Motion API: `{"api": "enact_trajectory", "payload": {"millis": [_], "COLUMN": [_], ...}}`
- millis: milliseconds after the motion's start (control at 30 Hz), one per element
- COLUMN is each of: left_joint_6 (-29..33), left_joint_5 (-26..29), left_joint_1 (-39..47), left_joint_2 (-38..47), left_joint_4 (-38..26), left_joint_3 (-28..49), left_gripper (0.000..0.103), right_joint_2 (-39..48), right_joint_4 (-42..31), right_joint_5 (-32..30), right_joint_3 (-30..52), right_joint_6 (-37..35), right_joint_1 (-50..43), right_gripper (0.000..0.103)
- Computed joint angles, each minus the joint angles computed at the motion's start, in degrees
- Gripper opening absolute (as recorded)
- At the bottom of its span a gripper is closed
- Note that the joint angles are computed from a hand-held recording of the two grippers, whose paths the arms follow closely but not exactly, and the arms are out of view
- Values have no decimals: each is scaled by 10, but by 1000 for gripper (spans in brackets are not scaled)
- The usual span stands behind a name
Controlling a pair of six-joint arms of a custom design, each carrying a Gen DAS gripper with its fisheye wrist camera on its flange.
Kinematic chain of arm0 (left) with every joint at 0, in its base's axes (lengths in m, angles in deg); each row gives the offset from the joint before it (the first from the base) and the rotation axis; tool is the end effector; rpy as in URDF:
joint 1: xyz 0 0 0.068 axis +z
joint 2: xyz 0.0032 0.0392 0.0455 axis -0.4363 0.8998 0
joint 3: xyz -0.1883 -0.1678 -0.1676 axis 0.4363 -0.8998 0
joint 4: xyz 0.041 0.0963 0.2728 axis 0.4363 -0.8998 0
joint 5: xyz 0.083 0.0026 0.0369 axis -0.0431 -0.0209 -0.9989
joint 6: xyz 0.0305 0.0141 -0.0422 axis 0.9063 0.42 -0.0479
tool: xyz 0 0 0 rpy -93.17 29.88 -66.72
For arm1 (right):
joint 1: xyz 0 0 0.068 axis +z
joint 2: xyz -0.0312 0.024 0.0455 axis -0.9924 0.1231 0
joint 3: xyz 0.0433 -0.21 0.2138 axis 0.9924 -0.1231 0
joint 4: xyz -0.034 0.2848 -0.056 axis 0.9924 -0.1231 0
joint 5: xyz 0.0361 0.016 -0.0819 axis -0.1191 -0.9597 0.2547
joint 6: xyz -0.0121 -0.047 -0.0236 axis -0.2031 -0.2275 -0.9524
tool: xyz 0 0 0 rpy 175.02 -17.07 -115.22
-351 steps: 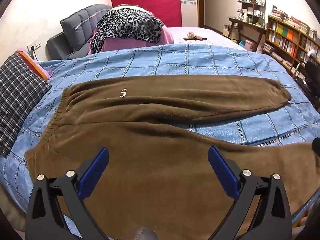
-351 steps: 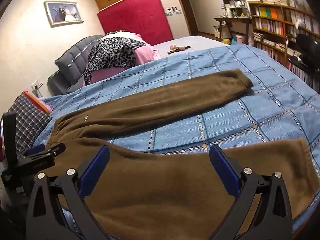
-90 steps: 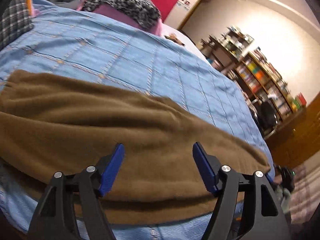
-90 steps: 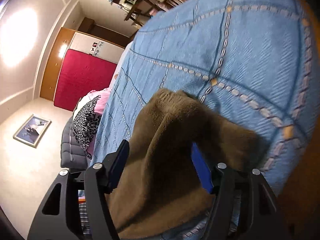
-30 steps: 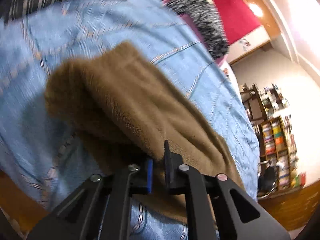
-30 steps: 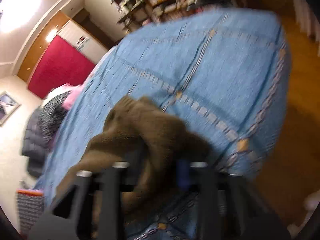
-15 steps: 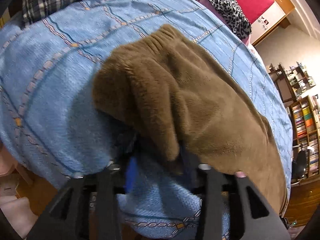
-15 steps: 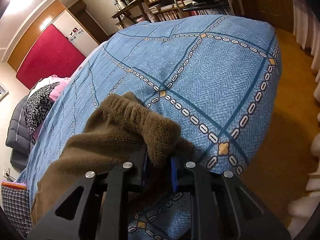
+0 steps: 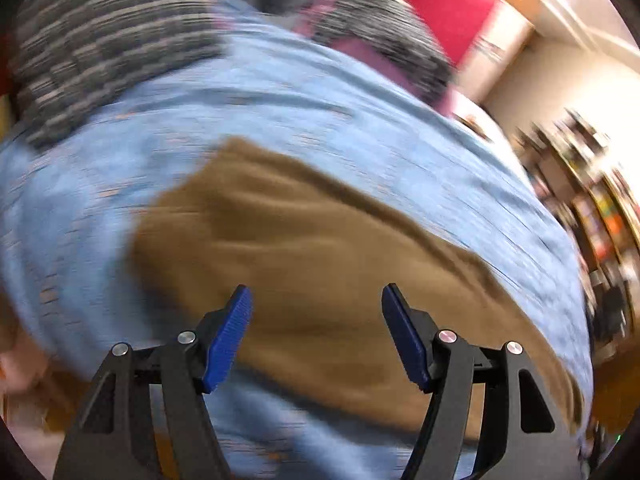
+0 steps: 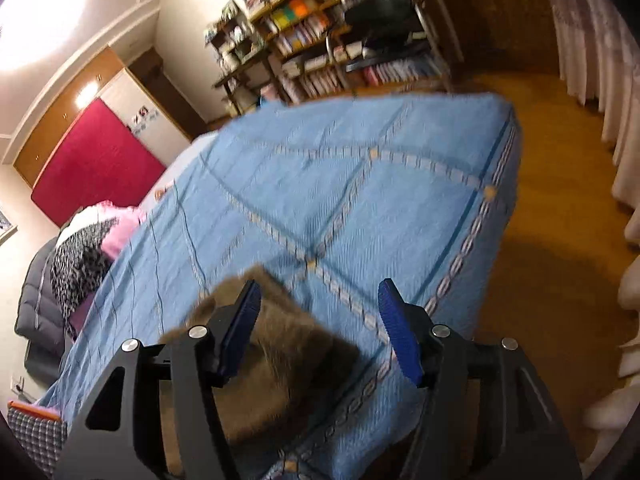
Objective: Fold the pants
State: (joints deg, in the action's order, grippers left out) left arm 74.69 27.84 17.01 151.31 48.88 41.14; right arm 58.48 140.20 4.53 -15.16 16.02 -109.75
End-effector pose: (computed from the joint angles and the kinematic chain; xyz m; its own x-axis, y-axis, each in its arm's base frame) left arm 0.3248 0.2781 0.1143 -0.7491 -0.3931 -0.5332 -0.2602 0.9148 -0.3088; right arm 0.1861 -0.0902 0.0477 -0.2478 0.7429 -0.6218 0.6239 0.6134 0.4842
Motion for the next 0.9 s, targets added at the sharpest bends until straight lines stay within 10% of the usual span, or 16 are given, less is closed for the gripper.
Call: {"api": "enact_trajectory", "payload": {"millis": [433, 567, 900], "left_joint_6": [-14, -22, 82], "left_joint_5": [48, 22, -79], "left_joint_1": [-283, -325, -374], "left_joint_2": [25, 55, 68], "left_joint_4": [55, 52, 170], "left_joint_3": [-61, -46, -139], "left_gripper": [67, 67, 68], "right_joint_2": [128, 123, 176], "right_joint_4": [-216, -237, -199], "right_joint_5": [-121, -84, 8], "right_joint_3": [248, 257, 292], "right_joint_6": [-96, -124, -124], "right_joint_1": [58, 86, 107], "right_gripper": [56, 22, 21]}}
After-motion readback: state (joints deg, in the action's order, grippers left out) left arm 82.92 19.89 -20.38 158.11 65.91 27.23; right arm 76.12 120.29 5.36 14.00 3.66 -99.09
